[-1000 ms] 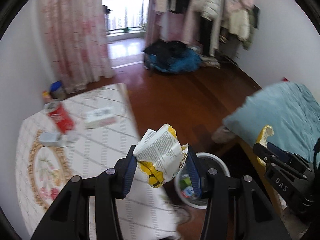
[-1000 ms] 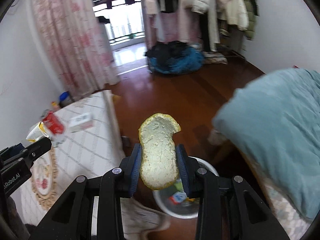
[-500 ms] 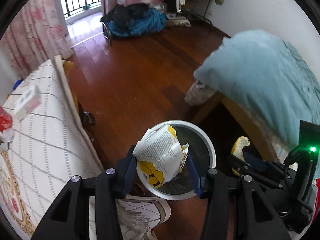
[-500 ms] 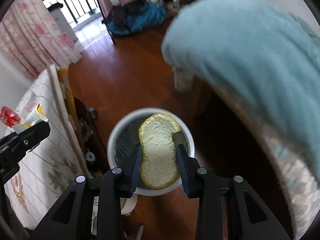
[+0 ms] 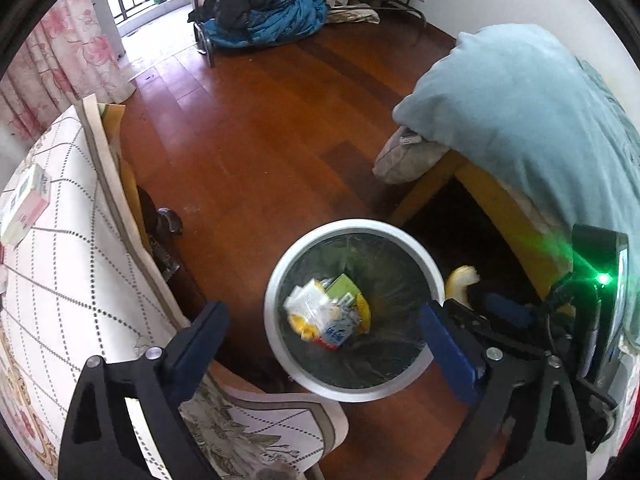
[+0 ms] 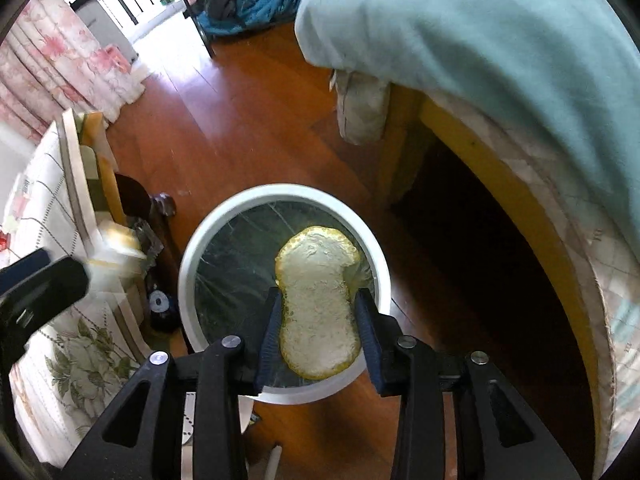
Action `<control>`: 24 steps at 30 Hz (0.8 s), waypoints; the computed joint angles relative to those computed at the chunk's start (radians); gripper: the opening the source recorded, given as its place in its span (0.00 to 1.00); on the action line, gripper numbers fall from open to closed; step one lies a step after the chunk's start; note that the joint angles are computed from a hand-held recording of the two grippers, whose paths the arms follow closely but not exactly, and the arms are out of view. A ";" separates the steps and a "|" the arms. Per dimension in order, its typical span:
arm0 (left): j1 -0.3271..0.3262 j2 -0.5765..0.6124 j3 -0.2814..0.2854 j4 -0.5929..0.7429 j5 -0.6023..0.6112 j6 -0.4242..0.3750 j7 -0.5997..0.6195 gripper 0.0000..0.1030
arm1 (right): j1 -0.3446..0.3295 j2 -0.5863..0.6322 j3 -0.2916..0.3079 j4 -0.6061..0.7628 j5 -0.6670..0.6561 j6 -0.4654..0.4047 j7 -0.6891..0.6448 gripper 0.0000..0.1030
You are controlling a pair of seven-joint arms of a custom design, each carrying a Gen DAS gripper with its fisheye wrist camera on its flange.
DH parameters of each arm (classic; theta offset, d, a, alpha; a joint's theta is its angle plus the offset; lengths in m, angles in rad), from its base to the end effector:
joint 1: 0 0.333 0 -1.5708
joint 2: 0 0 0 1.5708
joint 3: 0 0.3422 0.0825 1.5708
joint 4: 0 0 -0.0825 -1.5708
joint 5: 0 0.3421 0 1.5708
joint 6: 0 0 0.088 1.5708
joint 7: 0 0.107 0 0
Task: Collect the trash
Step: 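Open both tools to drop the wrapper and bread crust into the bin, then move both open tools back toward the table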
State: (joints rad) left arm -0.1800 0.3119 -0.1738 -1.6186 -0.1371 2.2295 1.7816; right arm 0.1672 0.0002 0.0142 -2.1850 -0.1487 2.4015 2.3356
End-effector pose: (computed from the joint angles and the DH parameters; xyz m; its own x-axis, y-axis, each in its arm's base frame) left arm 0.6113 -0.2142 0.5169 -0.4762 -0.8716 0.1161 -0.8487 0.4210 -0.3199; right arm 0.5103 0.0925 0.4598 -0.4590 -0.8866 -0.0567 -0.8573 0.4587 -0.2339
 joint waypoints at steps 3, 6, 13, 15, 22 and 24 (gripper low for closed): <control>-0.002 -0.010 0.005 -0.019 0.014 0.014 -0.004 0.95 | 0.004 0.012 0.003 0.020 -0.016 -0.030 0.016 0.91; -0.001 -0.019 0.009 -0.031 0.027 0.021 -0.013 0.95 | 0.010 0.010 0.008 0.034 -0.035 -0.061 0.032 0.92; 0.009 -0.045 0.016 -0.034 0.044 0.029 -0.023 0.95 | 0.022 -0.018 0.014 0.060 -0.093 -0.137 0.092 0.96; 0.015 -0.060 0.018 -0.044 0.047 0.037 -0.024 0.95 | 0.025 -0.033 0.017 0.066 -0.103 -0.156 0.107 0.97; 0.045 -0.120 0.024 -0.055 0.029 0.048 -0.023 0.95 | 0.037 -0.101 0.033 0.092 -0.150 -0.214 0.165 0.97; 0.057 -0.143 0.026 -0.062 0.017 0.056 -0.015 0.95 | 0.041 -0.123 0.039 0.106 -0.163 -0.231 0.178 0.97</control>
